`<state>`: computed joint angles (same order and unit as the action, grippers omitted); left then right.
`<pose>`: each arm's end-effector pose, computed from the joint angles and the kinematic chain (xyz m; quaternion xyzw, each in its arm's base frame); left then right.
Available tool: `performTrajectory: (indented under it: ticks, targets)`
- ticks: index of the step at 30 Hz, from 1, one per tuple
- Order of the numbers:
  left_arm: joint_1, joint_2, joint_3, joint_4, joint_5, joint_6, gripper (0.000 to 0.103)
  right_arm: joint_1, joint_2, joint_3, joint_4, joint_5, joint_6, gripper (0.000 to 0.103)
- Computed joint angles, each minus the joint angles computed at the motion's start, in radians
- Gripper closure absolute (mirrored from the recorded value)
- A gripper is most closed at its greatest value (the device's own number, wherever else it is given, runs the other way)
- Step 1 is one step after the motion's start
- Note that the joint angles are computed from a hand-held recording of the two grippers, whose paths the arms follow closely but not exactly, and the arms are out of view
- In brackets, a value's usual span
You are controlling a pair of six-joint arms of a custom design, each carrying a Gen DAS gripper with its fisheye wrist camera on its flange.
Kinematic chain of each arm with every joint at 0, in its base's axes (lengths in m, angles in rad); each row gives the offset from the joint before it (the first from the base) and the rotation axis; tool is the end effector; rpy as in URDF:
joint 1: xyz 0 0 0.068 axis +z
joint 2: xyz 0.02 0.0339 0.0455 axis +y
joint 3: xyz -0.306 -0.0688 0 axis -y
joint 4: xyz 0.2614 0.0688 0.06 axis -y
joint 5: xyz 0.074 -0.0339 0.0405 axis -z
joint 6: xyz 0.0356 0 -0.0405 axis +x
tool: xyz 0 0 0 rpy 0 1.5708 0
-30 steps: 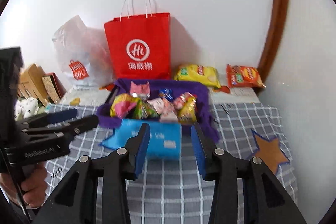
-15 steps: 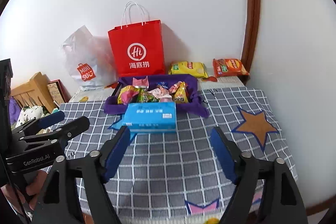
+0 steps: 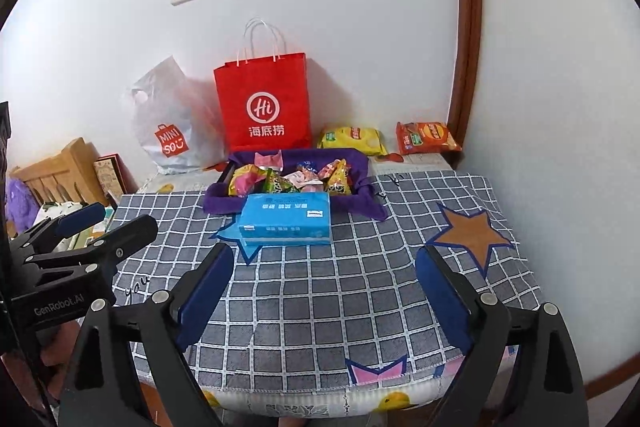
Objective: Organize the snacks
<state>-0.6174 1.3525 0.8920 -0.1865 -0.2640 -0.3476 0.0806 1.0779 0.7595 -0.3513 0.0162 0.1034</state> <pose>0.2508 -0.1667 0.2845 0.0612 0.8872 -0.1006 0.4460 0.2275 0.0178 0.2902 0.0138 0.9001 0.0327 0.4343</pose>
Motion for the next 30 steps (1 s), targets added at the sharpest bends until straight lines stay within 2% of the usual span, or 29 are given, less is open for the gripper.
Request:
performTrajectory:
  ticks: [30]
  targets:
    - [-0.033,-0.027,-0.006,-0.019,-0.013,-0.012,0.007,-0.006,-0.038,-0.016,-0.019,-0.015,0.011,0.011]
